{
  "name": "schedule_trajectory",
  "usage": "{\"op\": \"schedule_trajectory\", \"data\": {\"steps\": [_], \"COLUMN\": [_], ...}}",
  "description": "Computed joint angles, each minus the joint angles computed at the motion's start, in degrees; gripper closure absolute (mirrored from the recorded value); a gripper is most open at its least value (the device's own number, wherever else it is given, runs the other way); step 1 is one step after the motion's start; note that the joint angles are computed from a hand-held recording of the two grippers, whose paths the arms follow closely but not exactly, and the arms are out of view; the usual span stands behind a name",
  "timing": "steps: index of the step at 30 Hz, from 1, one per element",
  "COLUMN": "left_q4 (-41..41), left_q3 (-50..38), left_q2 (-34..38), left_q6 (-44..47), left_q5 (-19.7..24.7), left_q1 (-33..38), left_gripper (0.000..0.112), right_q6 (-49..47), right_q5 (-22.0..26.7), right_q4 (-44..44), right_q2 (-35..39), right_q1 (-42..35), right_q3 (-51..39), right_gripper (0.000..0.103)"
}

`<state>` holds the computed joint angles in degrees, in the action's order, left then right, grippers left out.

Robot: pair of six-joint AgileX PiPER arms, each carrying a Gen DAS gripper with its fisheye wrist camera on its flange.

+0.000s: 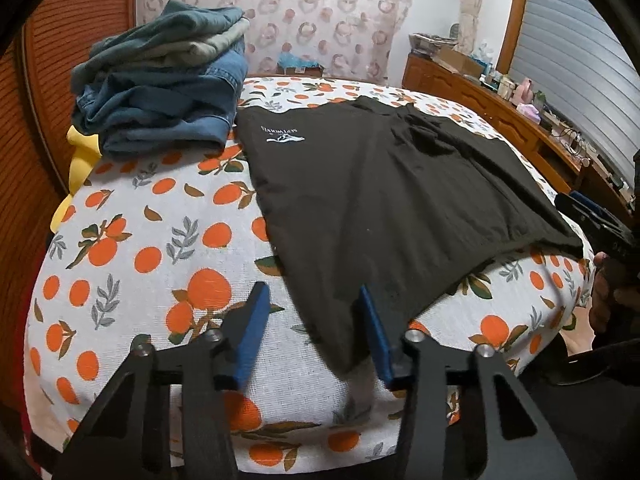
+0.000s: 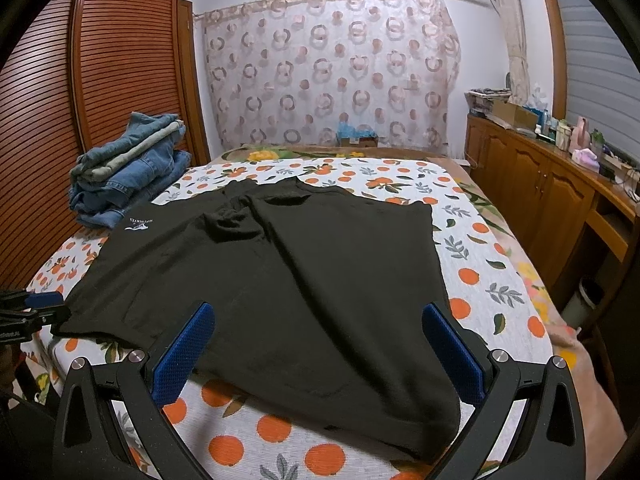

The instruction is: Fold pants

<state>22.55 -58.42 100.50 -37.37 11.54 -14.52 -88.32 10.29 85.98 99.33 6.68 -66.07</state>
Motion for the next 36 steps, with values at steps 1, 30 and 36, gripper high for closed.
{"op": "schedule_trajectory", "data": {"steps": [1, 30, 36], "left_q4": [-0.3, -26.2, -30.4], "left_q3": [-0.2, -27.8, -37.3], "left_q2": [0.2, 10.3, 14.6], "left_q6": [0.4, 35.0, 40.1], "left_q5": [0.1, 8.3, 12.6], "left_q1": [0.0, -4.6, -6.4], "left_gripper": [0.072, 0.109, 0.109], "right_q6": [0.5, 0.7, -0.1], "right_q5": [0.0, 2.3, 2.8], "right_q4": [-0.5, -1.7, -0.8], "right_q2": [-0.1, -1.2, -1.8], "right_q1": [0.0, -2.5, -3.7], "right_q3": [0.0, 0.4, 0.7], "right_gripper": [0.000, 0.000, 0.001]}}
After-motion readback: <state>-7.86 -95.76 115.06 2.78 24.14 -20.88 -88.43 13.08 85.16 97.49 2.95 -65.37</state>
